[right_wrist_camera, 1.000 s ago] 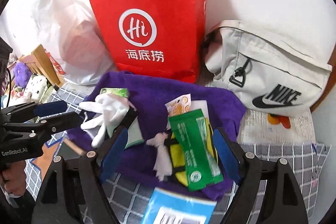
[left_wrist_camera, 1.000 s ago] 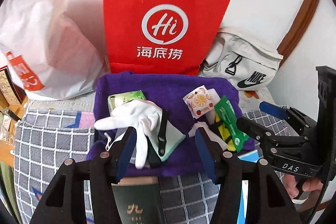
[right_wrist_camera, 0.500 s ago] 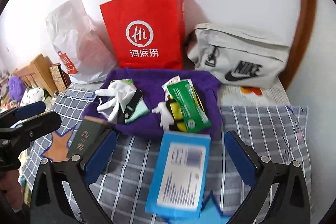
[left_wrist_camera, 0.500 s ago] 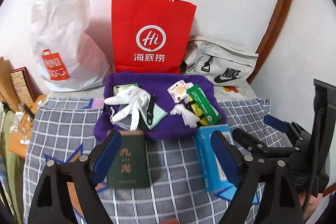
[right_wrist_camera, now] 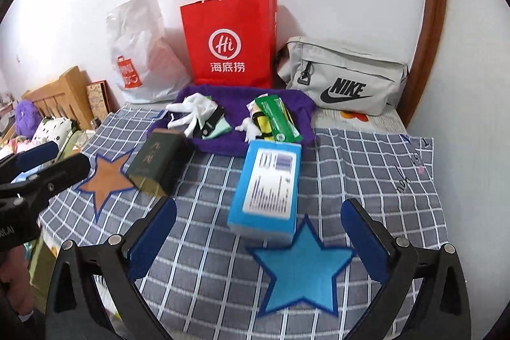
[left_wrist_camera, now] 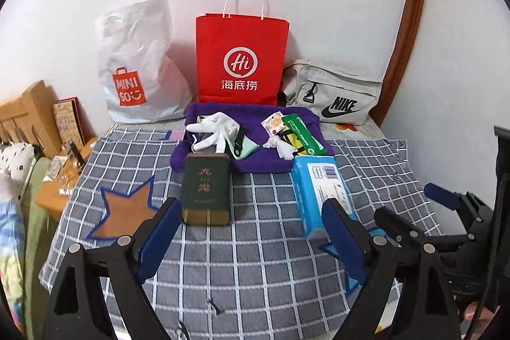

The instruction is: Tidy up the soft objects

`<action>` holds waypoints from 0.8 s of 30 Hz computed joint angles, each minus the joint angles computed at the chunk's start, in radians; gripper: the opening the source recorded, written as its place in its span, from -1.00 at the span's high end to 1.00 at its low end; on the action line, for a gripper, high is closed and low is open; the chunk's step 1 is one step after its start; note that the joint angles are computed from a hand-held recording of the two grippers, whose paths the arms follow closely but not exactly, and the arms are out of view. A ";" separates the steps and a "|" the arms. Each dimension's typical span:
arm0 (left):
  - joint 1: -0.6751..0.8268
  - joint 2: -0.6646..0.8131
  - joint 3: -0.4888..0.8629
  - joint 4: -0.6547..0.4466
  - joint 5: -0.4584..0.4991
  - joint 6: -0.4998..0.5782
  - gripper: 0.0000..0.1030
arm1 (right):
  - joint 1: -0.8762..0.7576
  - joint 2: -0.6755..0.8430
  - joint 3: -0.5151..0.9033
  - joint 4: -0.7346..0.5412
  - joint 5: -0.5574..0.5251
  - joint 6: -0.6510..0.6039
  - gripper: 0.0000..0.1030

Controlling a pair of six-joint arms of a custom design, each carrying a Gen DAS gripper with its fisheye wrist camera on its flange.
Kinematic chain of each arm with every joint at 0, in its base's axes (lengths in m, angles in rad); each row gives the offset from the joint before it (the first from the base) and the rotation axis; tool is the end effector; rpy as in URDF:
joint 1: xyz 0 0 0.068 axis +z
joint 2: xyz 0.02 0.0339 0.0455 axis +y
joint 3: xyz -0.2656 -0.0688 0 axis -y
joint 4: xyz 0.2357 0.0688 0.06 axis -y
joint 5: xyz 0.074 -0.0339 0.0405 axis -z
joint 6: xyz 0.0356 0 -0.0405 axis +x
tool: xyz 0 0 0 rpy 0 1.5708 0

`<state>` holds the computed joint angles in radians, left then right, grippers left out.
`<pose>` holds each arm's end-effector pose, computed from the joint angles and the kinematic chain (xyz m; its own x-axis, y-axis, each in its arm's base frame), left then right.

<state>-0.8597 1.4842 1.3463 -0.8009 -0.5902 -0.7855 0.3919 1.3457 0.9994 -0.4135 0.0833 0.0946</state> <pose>0.2108 -0.2143 0.3216 -0.6657 -0.1274 -0.7352 -0.0791 0.9918 -0.1003 0.2619 0.1050 0.2734 -0.6644 -0.1727 -0.7271 -0.2633 0.9646 0.0114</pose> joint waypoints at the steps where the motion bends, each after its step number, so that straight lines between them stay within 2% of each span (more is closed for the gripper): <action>1: -0.020 -0.014 -0.012 -0.009 -0.016 -0.026 -0.73 | 0.006 -0.021 -0.018 0.000 0.005 0.003 -0.97; 10: -0.151 -0.026 -0.033 -0.124 -0.130 -0.179 -0.73 | 0.024 -0.204 -0.167 0.004 -0.007 0.040 -0.97; 24: -0.262 -0.033 -0.011 -0.193 -0.200 -0.254 -0.73 | 0.062 -0.325 -0.209 -0.048 0.031 0.063 -0.97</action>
